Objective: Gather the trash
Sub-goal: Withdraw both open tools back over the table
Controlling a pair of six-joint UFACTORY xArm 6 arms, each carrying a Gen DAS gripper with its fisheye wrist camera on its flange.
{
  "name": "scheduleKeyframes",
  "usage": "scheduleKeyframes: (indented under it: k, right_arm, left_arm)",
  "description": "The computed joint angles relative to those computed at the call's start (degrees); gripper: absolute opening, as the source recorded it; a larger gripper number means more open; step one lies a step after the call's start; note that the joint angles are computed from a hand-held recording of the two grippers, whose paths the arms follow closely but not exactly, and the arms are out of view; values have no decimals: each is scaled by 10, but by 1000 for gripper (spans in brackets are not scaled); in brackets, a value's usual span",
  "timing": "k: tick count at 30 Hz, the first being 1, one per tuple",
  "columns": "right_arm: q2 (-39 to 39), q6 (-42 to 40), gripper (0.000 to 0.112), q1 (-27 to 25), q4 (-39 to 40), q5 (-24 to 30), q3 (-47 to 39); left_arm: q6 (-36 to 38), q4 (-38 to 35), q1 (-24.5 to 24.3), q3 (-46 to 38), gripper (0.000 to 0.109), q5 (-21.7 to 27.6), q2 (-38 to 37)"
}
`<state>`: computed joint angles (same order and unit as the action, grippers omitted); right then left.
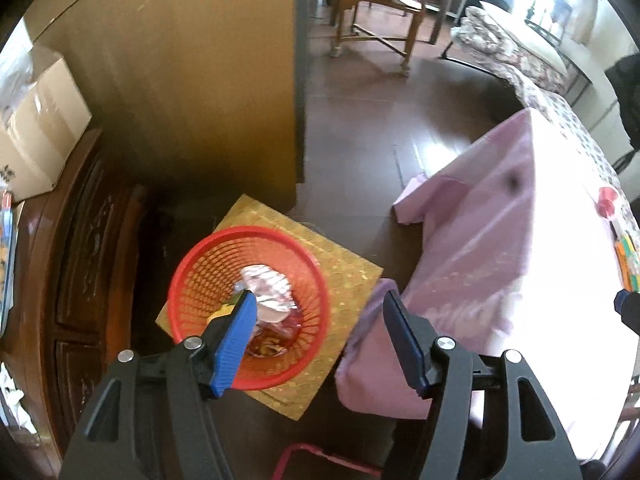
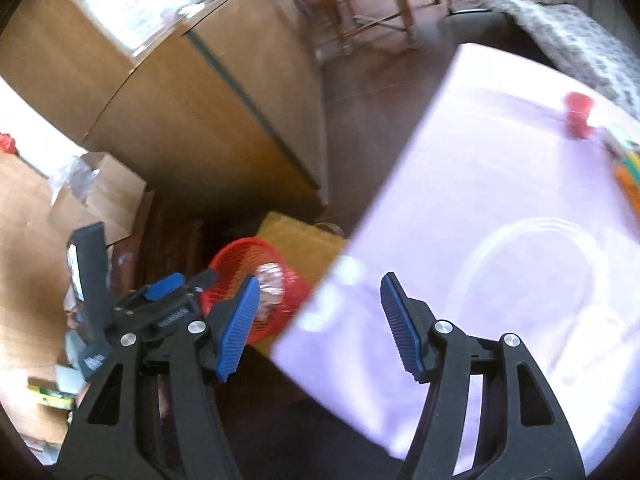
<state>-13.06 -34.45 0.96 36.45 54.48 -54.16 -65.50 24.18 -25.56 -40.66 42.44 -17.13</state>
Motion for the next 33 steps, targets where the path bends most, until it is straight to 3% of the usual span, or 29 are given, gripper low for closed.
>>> scheduleKeyframes:
  k: [12,20,26,33]
  right_arm:
    - [35,-62,62,-146,8,-16,-22]
    - [101,-70,62,-202,39,-44,-61]
    - [168,-47,62,-228,49,-76,-125]
    - [223,-34,67,-238,44,-116,-179]
  left_arm:
    - [13,40,-81,-172,66,41,133]
    - [37,45,-116,-302,66,53,241]
    - [89,39,-134,-443,66,67,351]
    - [177,15,-144,-689,66,93,526]
